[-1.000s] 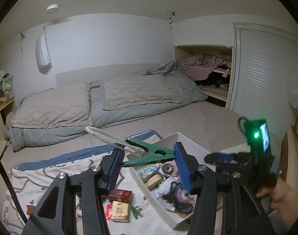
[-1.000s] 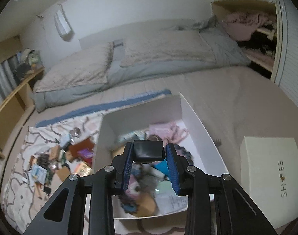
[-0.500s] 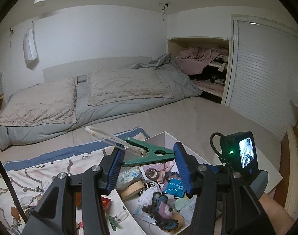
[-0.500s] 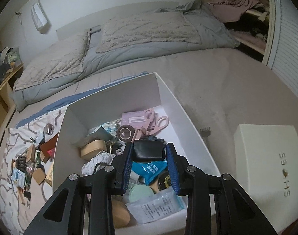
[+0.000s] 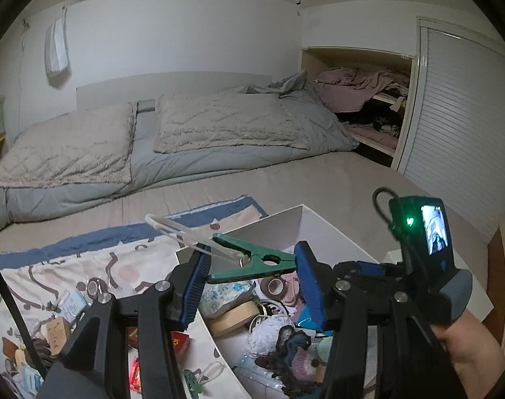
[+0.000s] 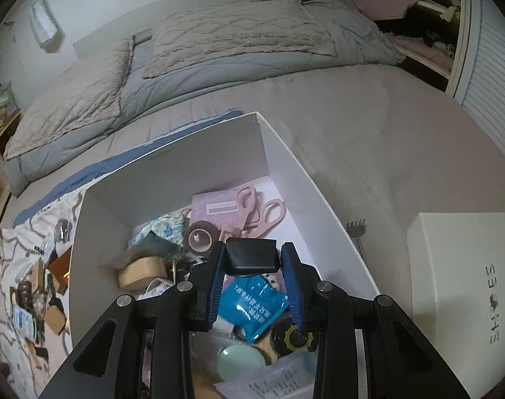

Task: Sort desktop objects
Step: 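Drop the black case into the box with the right tool while the left holds the clothespin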

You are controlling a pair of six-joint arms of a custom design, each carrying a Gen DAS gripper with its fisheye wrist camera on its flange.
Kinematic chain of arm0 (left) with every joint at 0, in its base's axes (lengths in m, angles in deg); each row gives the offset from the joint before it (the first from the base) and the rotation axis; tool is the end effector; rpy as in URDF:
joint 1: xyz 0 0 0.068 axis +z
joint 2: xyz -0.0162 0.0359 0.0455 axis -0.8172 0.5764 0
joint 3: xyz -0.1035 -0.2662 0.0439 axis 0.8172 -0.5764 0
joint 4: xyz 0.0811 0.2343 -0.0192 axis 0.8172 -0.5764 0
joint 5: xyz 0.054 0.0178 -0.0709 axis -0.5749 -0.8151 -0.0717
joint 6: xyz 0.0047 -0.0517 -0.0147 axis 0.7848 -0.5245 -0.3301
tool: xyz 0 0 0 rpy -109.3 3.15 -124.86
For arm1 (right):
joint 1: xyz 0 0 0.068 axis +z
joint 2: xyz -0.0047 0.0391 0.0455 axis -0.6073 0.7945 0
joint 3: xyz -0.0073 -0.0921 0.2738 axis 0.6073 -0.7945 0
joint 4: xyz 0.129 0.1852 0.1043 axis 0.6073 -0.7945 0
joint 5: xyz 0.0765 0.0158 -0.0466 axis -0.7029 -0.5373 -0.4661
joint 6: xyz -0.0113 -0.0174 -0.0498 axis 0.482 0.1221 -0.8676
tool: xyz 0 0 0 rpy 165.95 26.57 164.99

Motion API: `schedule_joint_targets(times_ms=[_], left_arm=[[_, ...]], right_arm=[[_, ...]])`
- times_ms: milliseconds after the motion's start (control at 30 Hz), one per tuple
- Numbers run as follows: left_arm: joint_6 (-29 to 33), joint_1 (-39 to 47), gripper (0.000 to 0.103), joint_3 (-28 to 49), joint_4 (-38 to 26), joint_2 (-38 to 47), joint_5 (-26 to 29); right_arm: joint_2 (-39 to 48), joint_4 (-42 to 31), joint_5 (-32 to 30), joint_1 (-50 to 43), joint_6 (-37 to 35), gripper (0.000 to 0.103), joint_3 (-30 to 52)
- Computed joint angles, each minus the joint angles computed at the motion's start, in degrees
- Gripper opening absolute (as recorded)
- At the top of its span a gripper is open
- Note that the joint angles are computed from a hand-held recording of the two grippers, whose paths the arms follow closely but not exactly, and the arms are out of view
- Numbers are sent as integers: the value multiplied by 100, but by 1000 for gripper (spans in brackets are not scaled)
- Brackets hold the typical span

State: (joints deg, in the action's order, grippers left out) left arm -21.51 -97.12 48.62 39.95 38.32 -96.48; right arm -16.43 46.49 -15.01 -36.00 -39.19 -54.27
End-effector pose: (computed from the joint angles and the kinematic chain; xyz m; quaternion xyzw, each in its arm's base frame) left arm 0.1241 -0.0920 0.2817 0.0485 0.8717 -0.0711 0.4823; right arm 0.1821 0.0068 0.2210 0.0370 0.9487 0.0539 0.3093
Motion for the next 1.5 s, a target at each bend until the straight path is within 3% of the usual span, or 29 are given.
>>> schedule_joint_targets(times_ms=[433, 533, 833, 967, 1100, 1167, 1200, 1400, 1500], left_arm=[[331, 712, 52, -616, 637, 414, 1043], [465, 830, 52, -696, 710, 448, 1278], [753, 1159, 52, -1068, 939, 93, 1967], [957, 1039, 52, -1244, 961, -77, 1896], [1184, 1206, 52, -1408, 1024, -289, 2176], [1401, 1294, 52, -1485, 1023, -445, 2330], [1562, 1353, 52, -1520, 998, -534, 2434], [2288, 1797, 52, -1622, 667, -949, 3152], [2499, 1939, 52, -1607, 511, -1023, 3225]], right_arm=[[490, 389, -194, -158, 150, 36, 55], [454, 504, -174, -138, 197, 65, -25], [150, 607, -200, -41, -19, 66, -140], [-114, 718, -220, 36, -167, 66, -303], [-275, 541, -830, -33, -589, 67, -302], [-280, 322, -1206, -40, -870, 78, -241], [-301, 147, -1357, 26, -1106, 79, -201], [-263, -317, -922, 917, -1692, 79, -176], [-150, -507, -917, 1141, -1874, 79, -169]])
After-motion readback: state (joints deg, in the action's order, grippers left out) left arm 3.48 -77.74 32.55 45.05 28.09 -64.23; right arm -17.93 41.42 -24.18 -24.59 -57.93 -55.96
